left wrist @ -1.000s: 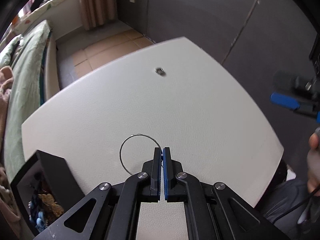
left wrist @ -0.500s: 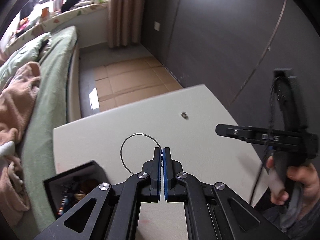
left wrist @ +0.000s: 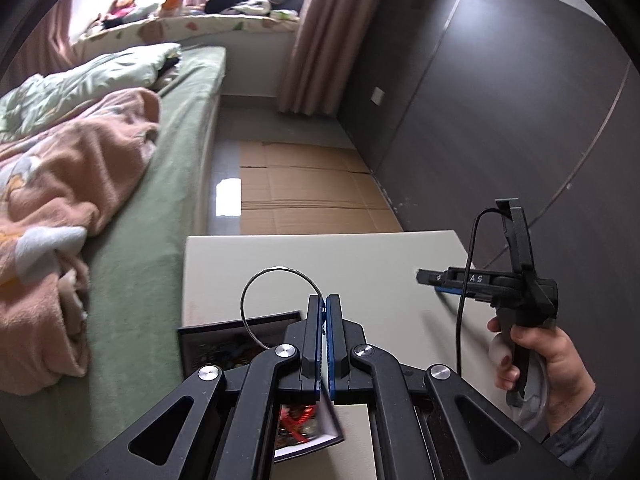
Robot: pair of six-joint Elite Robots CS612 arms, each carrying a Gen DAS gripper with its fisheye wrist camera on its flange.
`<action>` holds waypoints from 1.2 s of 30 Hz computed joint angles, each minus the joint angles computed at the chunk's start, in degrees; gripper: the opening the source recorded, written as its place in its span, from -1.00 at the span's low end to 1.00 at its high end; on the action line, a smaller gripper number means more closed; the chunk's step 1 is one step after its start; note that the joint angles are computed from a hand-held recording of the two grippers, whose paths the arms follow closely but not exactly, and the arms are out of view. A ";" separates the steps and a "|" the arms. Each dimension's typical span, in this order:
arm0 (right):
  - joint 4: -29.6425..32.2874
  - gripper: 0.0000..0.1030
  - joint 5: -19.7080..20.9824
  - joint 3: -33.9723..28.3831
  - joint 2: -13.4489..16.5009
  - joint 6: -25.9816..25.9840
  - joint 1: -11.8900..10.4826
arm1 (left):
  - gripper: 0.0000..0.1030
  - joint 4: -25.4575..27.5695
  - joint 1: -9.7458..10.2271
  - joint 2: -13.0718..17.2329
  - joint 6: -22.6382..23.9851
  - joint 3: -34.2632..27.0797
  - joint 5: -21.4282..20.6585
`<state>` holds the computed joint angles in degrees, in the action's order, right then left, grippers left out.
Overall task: Organize jewelry
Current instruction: 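Carry the bangle over the box with the left gripper while the right gripper grasps the small silver ring, then open the left gripper over the box while the right gripper carries the small ring in and opens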
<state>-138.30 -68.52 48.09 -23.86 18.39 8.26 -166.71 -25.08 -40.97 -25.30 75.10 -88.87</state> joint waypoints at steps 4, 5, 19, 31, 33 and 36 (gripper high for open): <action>1.30 -0.20 -1.59 -2.86 1.36 0.11 0.68 | -0.98 -0.04 0.36 -0.32 -1.56 0.86 0.03; 1.66 -0.20 -2.37 -3.51 1.63 -0.16 0.88 | -0.98 0.11 0.44 -0.35 -2.06 1.00 -0.11; 5.80 -0.33 -15.58 -9.93 4.16 -6.17 3.48 | -0.98 1.60 1.59 0.39 -7.76 0.78 -2.52; 6.65 -0.72 -21.30 -9.02 3.21 -11.78 4.60 | -0.97 2.62 2.56 1.47 -10.79 -0.24 -7.65; 4.86 -0.72 -20.43 -6.64 1.89 -11.56 4.52 | -0.96 2.68 2.74 1.54 -11.78 -0.29 -8.06; 1.83 -0.72 -17.58 -2.81 -0.35 -10.86 4.24 | -0.95 3.71 2.71 1.42 -12.41 -0.23 -7.19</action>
<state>-136.46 -86.10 45.27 -24.21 7.54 12.50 -163.00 -22.37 -39.54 -37.71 74.87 -96.06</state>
